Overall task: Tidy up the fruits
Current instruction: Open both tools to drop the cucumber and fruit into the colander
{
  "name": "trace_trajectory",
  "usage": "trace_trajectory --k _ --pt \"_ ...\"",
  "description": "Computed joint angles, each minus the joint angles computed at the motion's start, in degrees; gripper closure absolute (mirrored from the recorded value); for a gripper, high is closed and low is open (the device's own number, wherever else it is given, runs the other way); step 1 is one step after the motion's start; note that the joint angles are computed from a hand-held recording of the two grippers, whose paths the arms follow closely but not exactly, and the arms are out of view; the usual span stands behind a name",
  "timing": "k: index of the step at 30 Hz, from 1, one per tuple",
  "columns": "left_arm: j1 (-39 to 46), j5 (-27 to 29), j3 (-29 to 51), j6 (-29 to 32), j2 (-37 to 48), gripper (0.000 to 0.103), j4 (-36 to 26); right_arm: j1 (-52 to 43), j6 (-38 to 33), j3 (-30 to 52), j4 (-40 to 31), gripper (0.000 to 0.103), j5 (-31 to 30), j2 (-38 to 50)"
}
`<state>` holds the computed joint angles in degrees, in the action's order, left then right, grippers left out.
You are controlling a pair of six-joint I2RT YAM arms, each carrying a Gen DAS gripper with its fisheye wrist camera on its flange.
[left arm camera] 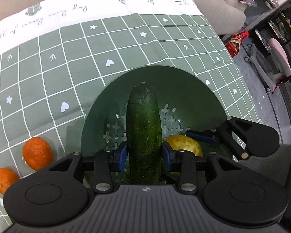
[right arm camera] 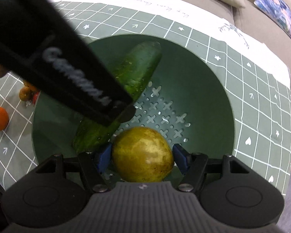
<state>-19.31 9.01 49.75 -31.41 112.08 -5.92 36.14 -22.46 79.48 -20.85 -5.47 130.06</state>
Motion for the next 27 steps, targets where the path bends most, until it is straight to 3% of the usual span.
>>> trace_trajectory --k 7,10,16,22,27 --pt "-0.7 -1.2 0.7 0.8 0.1 0.06 -1.4 0.3 -0.5 1.6 -2.3 0.038 0.9 0.2" --pt "-0.8 -2.1 1.6 1.5 0.2 0.054 -2.8 1.3 -0.2 0.5 -2.3 0.029 1.9 -2.0" --pt "-0.7 -2.3 -0.1 2.1 -3.9 0.051 -3.8 1.3 1.1 0.7 -4.9 0.028 2.1 -4.9" --pt "-2.9 -6.6 -3.5 5.7 -13.6 0.05 -8.0 2.8 7.9 -3.5 -4.7 0.026 2.6 -10.8" --pt "-4.1 -10.5 -10.2 10.5 -27.4 0.05 -11.8 4.7 16.1 -10.1 -2.8 0.022 0.4 -19.0"
